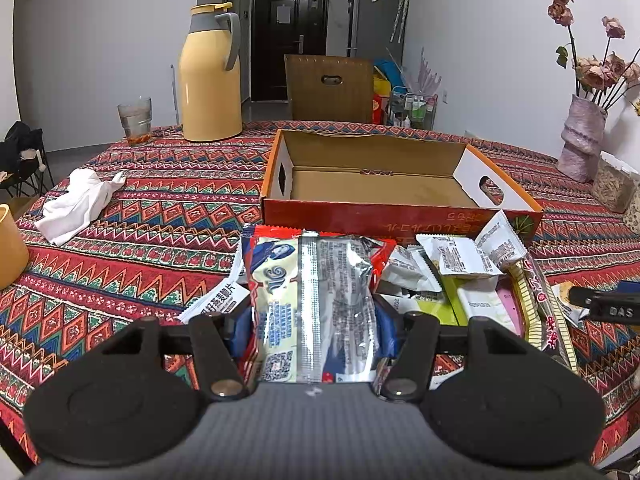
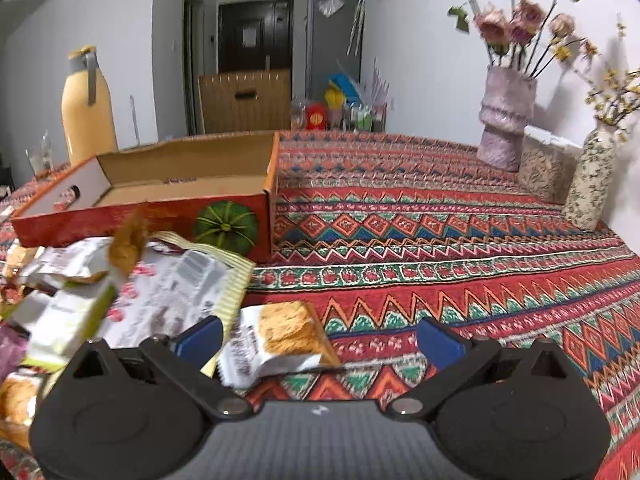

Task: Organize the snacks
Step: 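Carry the silver-blue wrapper with the left tool while the right tool carries the gold bag into the box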

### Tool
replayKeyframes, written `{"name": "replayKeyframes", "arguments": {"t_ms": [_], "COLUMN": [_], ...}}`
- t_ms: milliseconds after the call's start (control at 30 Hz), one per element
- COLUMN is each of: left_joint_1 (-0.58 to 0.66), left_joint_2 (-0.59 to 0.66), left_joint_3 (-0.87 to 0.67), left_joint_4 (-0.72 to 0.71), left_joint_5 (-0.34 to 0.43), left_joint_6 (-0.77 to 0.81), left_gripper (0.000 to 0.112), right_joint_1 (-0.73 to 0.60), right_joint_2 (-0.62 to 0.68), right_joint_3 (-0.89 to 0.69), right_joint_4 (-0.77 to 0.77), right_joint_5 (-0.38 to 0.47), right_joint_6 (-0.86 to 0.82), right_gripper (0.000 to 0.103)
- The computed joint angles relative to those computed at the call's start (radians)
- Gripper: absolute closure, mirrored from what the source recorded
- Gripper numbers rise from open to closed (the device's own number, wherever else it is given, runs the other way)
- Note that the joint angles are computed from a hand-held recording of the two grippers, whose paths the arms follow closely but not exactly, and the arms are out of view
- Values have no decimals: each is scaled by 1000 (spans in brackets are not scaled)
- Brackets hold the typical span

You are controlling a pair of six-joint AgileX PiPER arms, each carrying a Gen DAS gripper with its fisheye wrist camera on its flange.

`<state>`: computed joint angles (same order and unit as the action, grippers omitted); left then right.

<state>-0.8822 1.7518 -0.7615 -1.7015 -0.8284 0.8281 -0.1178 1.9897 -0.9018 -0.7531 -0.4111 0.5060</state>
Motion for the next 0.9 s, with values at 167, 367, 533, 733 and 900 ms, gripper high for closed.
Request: {"name": "replayKeyframes", "arguments": {"t_ms": [167, 367, 533, 733, 900], "left_joint_1": [6, 13, 25, 30, 28], "left_joint_2": [5, 7, 11, 8, 0], "left_joint_3": [-4, 0, 10, 20, 22], "left_joint_4": [0, 16, 46, 69, 87], "left_joint_5": [6, 15, 30, 26, 11], "left_joint_6": [4, -4, -35, -50, -50], "left_gripper": [52, 52, 52, 52, 52], "right_joint_1": [21, -6, -38, -68, -83], "right_joint_2": [89, 126, 91, 41, 5], "right_joint_3": [-151, -163, -88, 49, 120], "right_joint_4": [-368, -378, -378, -188, -81], "right_joint_5": [87, 32, -72, -203, -300], "right_joint_6": [350, 384, 335, 156, 88], "right_gripper": [8, 16, 72, 85, 85]}}
